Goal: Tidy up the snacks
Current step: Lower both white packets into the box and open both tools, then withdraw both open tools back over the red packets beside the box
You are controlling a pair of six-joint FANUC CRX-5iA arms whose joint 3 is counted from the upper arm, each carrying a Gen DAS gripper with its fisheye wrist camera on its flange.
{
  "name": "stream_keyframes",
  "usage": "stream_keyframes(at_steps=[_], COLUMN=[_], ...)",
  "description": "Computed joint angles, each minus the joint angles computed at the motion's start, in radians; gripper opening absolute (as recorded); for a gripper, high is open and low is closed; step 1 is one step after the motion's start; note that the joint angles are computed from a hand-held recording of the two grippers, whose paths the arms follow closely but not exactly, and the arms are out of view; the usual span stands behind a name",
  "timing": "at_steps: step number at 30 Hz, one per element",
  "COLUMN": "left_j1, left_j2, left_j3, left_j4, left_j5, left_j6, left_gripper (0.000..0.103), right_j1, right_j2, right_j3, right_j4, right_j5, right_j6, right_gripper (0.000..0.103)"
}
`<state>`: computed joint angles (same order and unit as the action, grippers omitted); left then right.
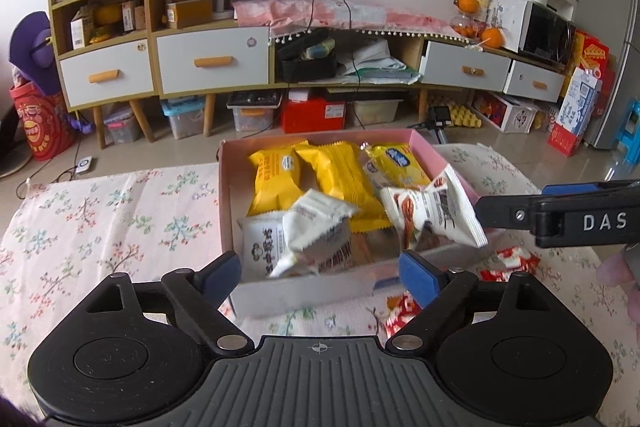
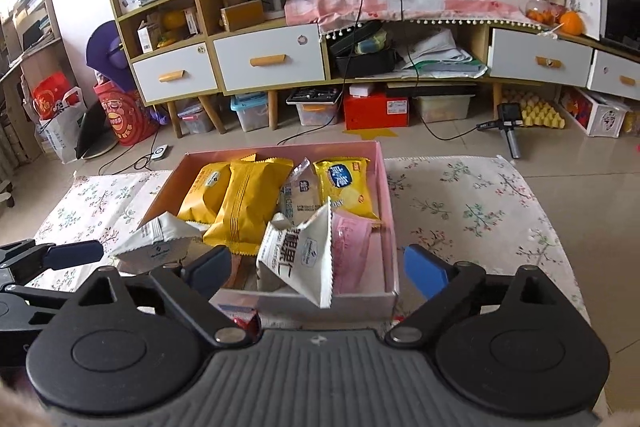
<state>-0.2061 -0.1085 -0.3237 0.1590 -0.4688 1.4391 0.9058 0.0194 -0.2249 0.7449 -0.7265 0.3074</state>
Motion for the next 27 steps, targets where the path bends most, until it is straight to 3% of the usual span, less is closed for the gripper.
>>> stream_keyframes(at_steps=[11, 23, 27], left_j1=[-0.029, -0.063, -0.061], left_j2=[-0.045, -0.058, -0.056], left_j3=[0.002, -0.027, -0.046], left_j4=[-0.109, -0.196, -0.179], left_j5=[-0.104, -0.151, -0.112], left_j6=[0.095, 0.154, 0.143], left_gripper=[0.097, 0.1, 0.1], right_j1=[0.038, 0.075, 0.071], right_j2=[-0.047, -0.079, -0.075], right_j3=[-0.046, -0.121, -0.123], right_j4=[-0.012, -0.018, -0.04], right_j5=[-0.061, -0.093, -0.106], right_j6=[0.001, 0.043, 0.068], right_gripper=[0.101, 0.103, 0.103])
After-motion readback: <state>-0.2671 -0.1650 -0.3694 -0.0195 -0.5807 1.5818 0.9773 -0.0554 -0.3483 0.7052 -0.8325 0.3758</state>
